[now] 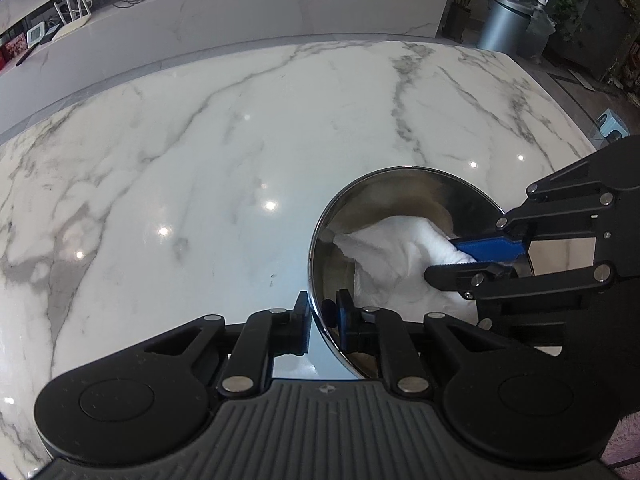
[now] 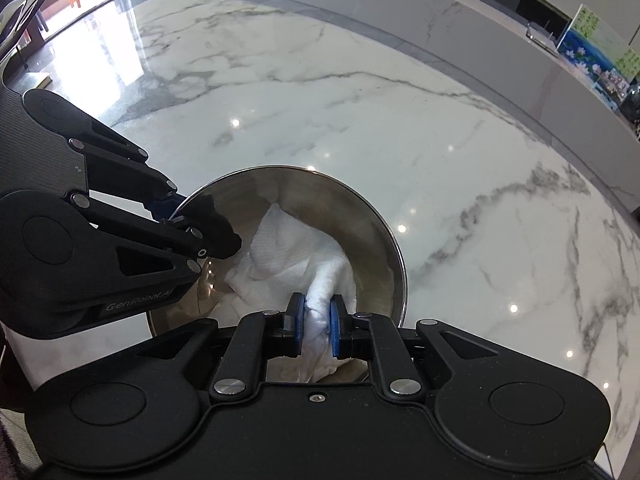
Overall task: Clean bowl
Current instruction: 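Rub the towel along the bowl wall with the right gripper while the left gripper holds the rim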
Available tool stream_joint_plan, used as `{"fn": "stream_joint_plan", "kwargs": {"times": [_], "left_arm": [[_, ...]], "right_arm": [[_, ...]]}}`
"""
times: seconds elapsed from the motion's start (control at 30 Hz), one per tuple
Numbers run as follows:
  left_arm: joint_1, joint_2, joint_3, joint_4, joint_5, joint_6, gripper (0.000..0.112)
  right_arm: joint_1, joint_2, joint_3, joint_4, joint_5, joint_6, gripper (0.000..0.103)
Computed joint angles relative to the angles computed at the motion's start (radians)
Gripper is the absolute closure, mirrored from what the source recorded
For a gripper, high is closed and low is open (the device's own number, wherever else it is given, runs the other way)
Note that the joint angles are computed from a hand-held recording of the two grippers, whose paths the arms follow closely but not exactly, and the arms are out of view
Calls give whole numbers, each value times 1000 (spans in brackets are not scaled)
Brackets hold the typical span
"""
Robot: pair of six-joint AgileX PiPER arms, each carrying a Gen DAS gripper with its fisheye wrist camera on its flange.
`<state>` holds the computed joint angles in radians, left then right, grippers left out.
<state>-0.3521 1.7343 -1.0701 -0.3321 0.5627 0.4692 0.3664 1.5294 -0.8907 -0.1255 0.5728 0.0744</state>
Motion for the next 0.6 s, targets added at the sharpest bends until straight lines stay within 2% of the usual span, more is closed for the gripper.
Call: {"fn": "stream_joint_plan", "kwargs": {"times": [0.2,0.6], "left_arm": [[-7,0,1,17,-14,0,100],[-6,8,5,-9,-46,19,100]], "right_arm": [[-5,-14,-21,-70,-8,43,92],[-32,13,-31,-22,4,-2,93]]}}
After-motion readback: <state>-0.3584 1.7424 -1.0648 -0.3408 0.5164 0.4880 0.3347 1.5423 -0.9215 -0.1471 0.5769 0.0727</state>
